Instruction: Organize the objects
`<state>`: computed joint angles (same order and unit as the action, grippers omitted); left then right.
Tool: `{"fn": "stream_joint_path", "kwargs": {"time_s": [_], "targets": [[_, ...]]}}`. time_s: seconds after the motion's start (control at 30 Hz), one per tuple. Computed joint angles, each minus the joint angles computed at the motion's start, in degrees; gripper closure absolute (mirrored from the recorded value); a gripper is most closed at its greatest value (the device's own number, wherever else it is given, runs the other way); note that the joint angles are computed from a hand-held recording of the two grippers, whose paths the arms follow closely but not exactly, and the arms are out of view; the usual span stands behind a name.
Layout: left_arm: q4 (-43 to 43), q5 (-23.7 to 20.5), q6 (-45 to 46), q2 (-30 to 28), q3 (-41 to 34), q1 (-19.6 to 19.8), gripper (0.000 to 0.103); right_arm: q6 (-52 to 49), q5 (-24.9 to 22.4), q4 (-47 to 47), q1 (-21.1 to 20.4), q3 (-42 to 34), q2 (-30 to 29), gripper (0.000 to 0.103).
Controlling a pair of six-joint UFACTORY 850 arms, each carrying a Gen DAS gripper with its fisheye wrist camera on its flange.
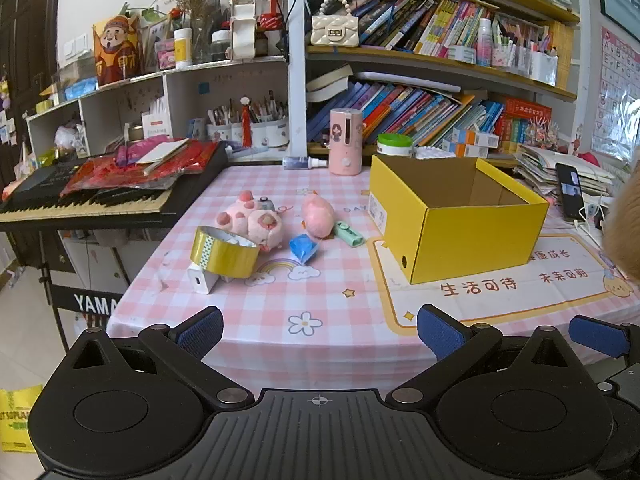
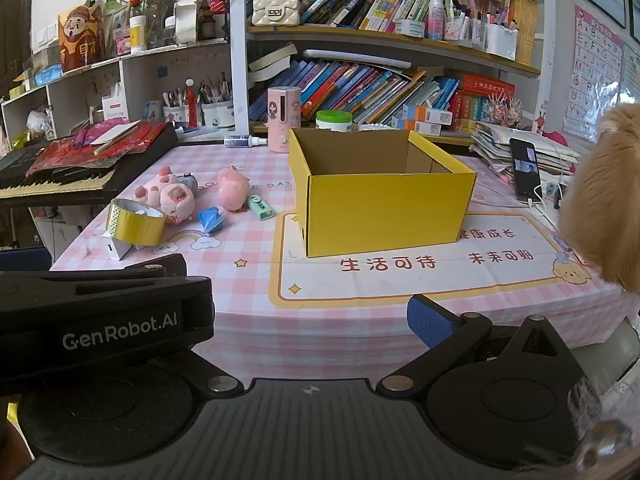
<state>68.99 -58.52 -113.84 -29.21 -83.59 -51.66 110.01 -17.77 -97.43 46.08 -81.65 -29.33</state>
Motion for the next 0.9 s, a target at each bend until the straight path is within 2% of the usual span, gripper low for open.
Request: {"fn": "stream_joint_path", "kwargs": {"time_s": [0.9], "targets": [[1.1, 0.3, -2.9, 1.7, 2.8, 0.2, 0.0, -1.7, -0.4, 1.1, 0.7, -1.1, -0.7, 0.0]]}}
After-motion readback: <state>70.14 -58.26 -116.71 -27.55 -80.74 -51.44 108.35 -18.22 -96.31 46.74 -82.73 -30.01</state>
